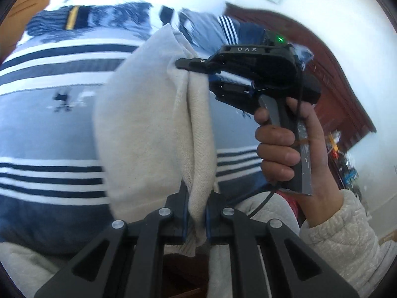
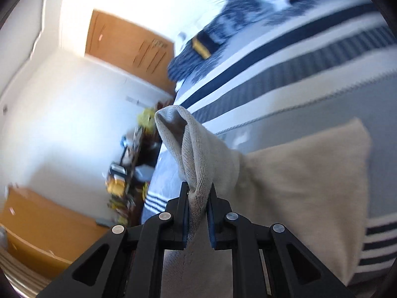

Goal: Fold small clothes

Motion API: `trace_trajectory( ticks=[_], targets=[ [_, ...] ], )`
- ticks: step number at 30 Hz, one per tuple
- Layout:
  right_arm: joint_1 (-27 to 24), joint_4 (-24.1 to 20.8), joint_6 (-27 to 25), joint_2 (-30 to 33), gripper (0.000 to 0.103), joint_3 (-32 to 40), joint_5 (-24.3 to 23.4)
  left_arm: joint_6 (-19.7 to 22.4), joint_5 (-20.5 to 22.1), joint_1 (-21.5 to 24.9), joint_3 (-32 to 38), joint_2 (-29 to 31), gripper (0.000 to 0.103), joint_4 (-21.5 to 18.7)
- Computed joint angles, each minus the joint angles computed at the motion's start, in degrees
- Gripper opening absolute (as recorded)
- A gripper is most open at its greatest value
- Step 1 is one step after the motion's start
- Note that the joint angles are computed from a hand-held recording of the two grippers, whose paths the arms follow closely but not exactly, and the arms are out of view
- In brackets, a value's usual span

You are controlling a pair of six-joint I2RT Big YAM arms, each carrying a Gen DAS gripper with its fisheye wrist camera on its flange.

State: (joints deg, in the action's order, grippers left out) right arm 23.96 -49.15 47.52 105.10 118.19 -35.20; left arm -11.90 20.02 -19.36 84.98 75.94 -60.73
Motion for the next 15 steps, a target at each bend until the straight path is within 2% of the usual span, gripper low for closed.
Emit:
trace_trajectory(
  ticks=[4, 10, 12, 15],
  targets=[
    [-4.59, 9.32, 4.74, -4.94, 0.013, -12.17, -3.28, 0.57, -1.66, -3.56, 3.20, 5.96, 0.010, -1.50],
    [-8.77, 21.75, 11.54, -7.43, 0.013, -23.49, -6.61, 1.10, -4.22, -6.47, 7.46, 13.10, 0.010, -3.62],
    [-9.77, 24.15, 12.59, -7.77, 0.013, -26.11, -7.19, 1.15, -6.12, -7.59, 8.59, 15.25, 0.010, -4.48],
    [-10.71, 20.98, 10.03, -6.05, 0.013, -26.04, -6.65, 0.89, -7.79, -8.98, 9.74, 18.36, 0.011, -5.87]
  ],
)
